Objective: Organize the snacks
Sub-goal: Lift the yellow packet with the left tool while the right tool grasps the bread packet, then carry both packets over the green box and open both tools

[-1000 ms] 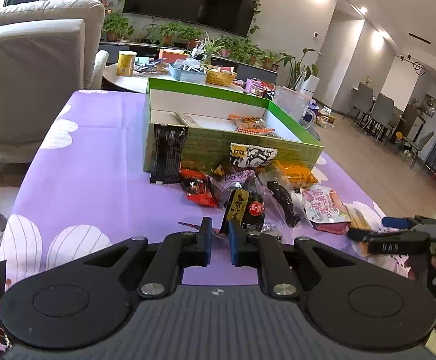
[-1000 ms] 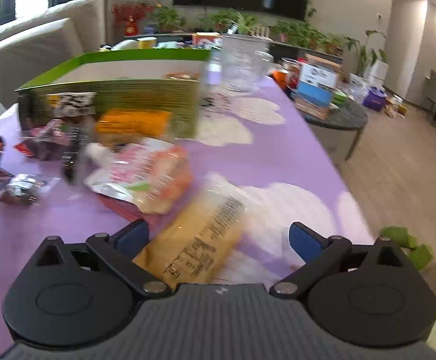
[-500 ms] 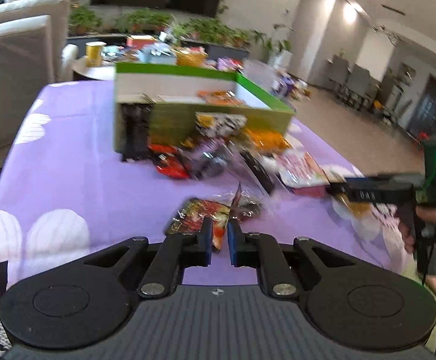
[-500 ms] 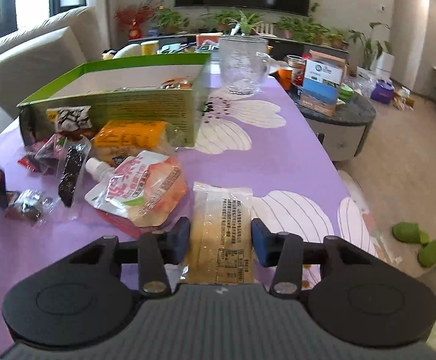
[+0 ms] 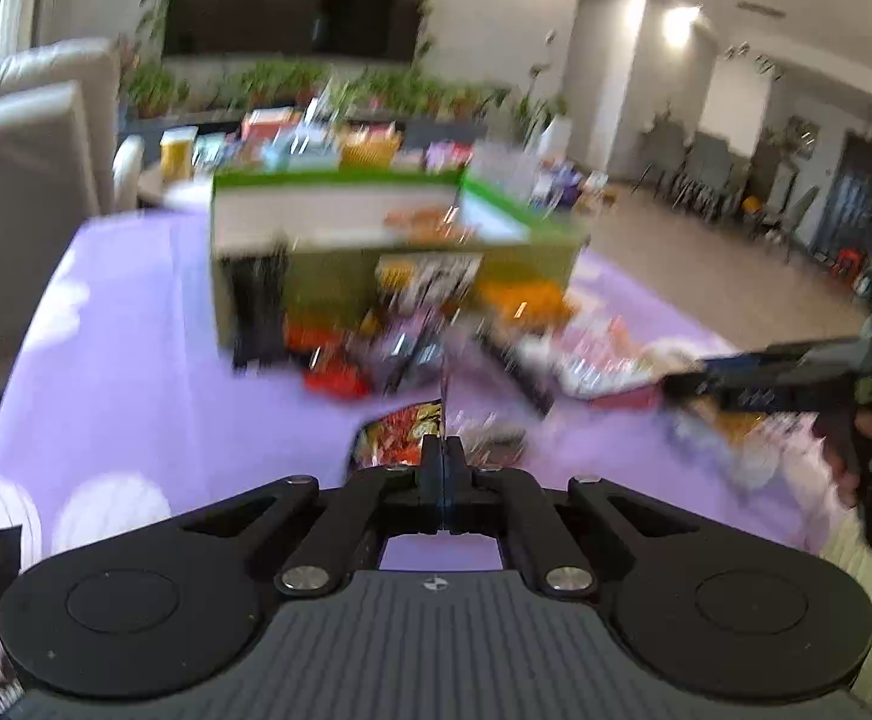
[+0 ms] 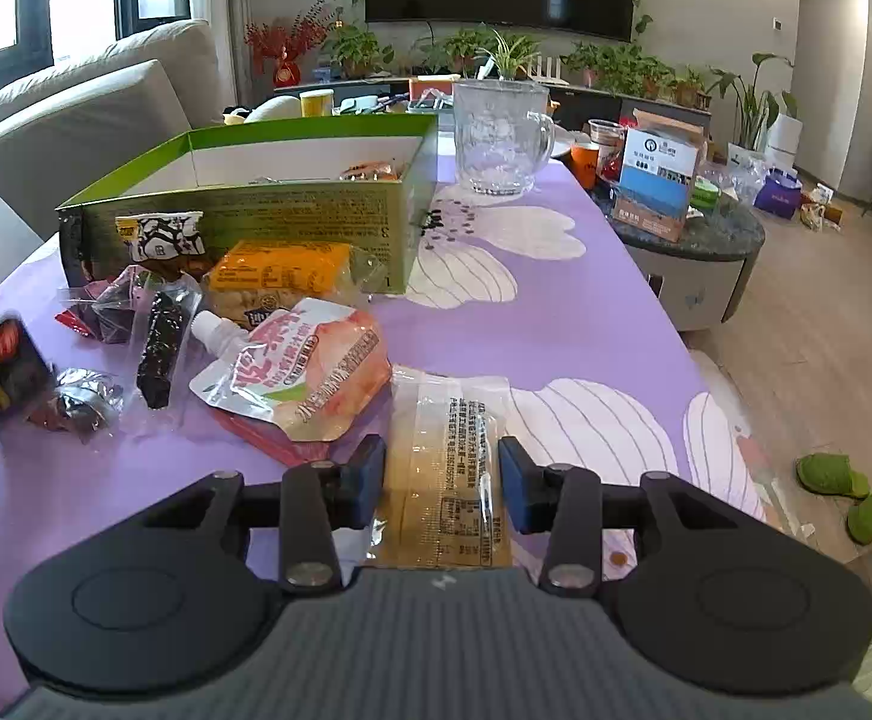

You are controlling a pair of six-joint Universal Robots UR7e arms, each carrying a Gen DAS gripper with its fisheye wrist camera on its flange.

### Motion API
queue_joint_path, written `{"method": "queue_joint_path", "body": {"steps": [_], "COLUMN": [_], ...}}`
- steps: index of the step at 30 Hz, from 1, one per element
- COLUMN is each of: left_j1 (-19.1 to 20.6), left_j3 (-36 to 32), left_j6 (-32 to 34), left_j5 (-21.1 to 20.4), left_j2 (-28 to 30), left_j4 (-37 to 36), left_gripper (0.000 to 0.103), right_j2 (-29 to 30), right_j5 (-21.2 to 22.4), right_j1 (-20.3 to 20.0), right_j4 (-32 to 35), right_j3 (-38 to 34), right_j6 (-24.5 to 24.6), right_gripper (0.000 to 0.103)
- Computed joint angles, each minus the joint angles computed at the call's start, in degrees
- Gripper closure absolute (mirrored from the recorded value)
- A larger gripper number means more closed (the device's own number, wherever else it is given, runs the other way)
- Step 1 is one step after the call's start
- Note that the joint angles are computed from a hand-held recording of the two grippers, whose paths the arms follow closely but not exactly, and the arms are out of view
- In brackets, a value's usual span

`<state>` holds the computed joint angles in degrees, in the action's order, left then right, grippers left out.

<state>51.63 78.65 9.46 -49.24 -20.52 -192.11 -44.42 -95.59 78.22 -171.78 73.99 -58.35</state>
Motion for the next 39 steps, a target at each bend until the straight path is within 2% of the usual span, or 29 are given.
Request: {"method": "queue_joint_path", "body": {"steps": [11, 15, 18, 22, 27, 35, 37, 39], "left_j1": [-0.52, -0.40, 0.13, 1.12, 2.58, 5.00, 5.51, 5.76], "left_j3": [-4.51, -8.83, -13.65, -22.47, -32.06, -46.51, -49.93, -47.94], "left_j6": [5.38, 8.98, 11.20, 12.38, 12.58, 11.22, 8.19, 5.49], "left_j5": [-0.02, 0.48, -0.43, -0.75, -0.79, -1.05, 0.43, 1.26], "left_j2": [0.83, 2.24, 3.83, 6.85, 10.47, 16.84, 18.33, 17.21], "left_j4": [-5.55, -6.24, -6.32, -2.84, 2.96, 10.31, 13.80, 15.49], "left_gripper": [0.103, 0.103, 0.103, 0.103, 0.103, 0.101, 0.093, 0.074], "right_j2": [-2.62, -2.25, -0.23, 4.28, 10.77, 17.60, 19.33, 19.38], "right_j5": [6.35, 9.95, 13.22, 15.35, 14.18, 11.58, 11.18, 10.30], "right_j1": [0.78, 1.61, 2.64, 4.27, 5.98, 6.84, 6.86, 6.88], "right_j4": [-4.14, -3.36, -1.57, 4.60, 8.68, 10.76, 11.87, 11.32], "right_j3": [2.51, 0.62, -3.12, -11.17, -20.95, -30.92, -33.68, -33.29], "right_j6": [-2.67, -2.02, -1.16, 1.25, 0.66, 0.88, 2.22, 3.21], "right_gripper": [0.054, 0.054, 0.054, 0.054, 0.054, 0.053, 0.048, 0.039]}}
